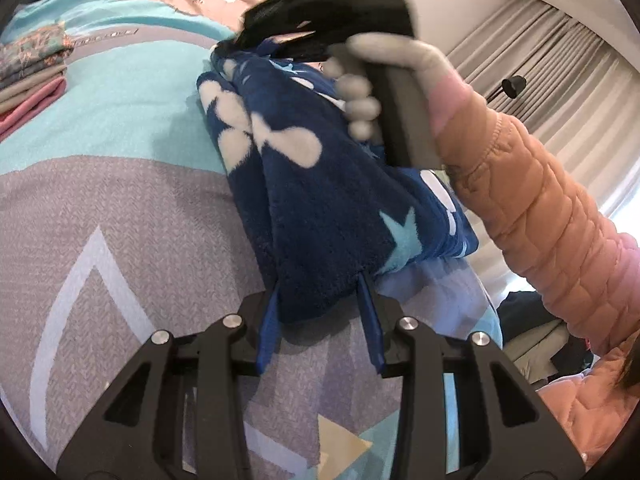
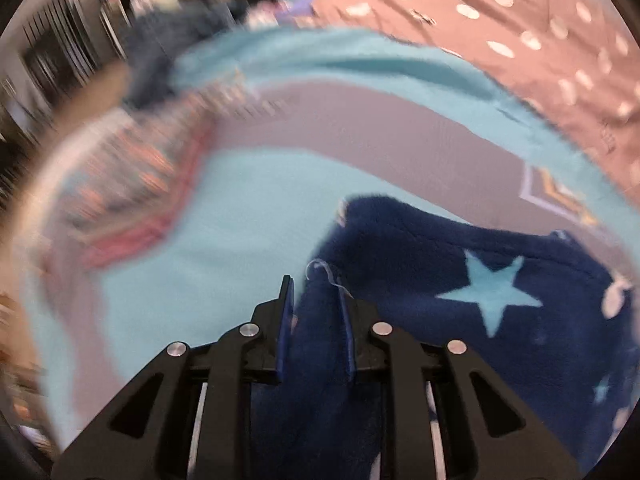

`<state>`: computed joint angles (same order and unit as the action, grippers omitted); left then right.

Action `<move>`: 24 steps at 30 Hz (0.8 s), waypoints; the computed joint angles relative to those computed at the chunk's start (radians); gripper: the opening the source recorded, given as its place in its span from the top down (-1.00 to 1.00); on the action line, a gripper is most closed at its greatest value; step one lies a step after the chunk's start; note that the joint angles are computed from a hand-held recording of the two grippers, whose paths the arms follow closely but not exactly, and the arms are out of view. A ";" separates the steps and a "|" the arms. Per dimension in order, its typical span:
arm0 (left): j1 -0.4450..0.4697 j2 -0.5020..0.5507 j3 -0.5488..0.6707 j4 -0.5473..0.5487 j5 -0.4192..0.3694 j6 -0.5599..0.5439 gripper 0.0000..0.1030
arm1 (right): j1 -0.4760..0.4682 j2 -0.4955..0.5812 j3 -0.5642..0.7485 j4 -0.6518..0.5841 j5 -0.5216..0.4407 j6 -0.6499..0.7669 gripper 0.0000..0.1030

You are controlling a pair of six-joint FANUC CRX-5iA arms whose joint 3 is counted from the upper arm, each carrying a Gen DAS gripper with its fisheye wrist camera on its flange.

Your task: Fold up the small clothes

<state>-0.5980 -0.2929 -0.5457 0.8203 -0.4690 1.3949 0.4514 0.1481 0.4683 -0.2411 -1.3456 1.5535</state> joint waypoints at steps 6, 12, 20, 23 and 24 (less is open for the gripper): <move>-0.036 -0.055 -0.072 0.144 0.105 -0.085 0.22 | -0.040 -0.106 -0.027 -0.076 -0.022 0.064 0.05; -0.002 -0.010 -0.010 0.055 0.056 0.015 0.73 | -0.033 -0.293 -0.252 0.034 0.117 0.009 0.05; 0.028 -0.036 -0.005 -0.089 -0.027 0.145 0.77 | -0.082 -0.617 -0.617 0.199 0.217 -0.022 -0.17; 0.027 -0.025 0.069 -0.253 -0.072 0.249 0.76 | -0.174 -0.661 -0.665 0.191 0.207 -0.053 -0.17; 0.029 -0.027 0.078 -0.271 -0.081 0.265 0.75 | -0.213 -0.667 -0.666 0.177 0.204 -0.061 -0.17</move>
<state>-0.5692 -0.3195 -0.4675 0.5491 -0.5500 1.6595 0.2380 -0.5187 -0.1977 -0.0643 -1.1418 1.4926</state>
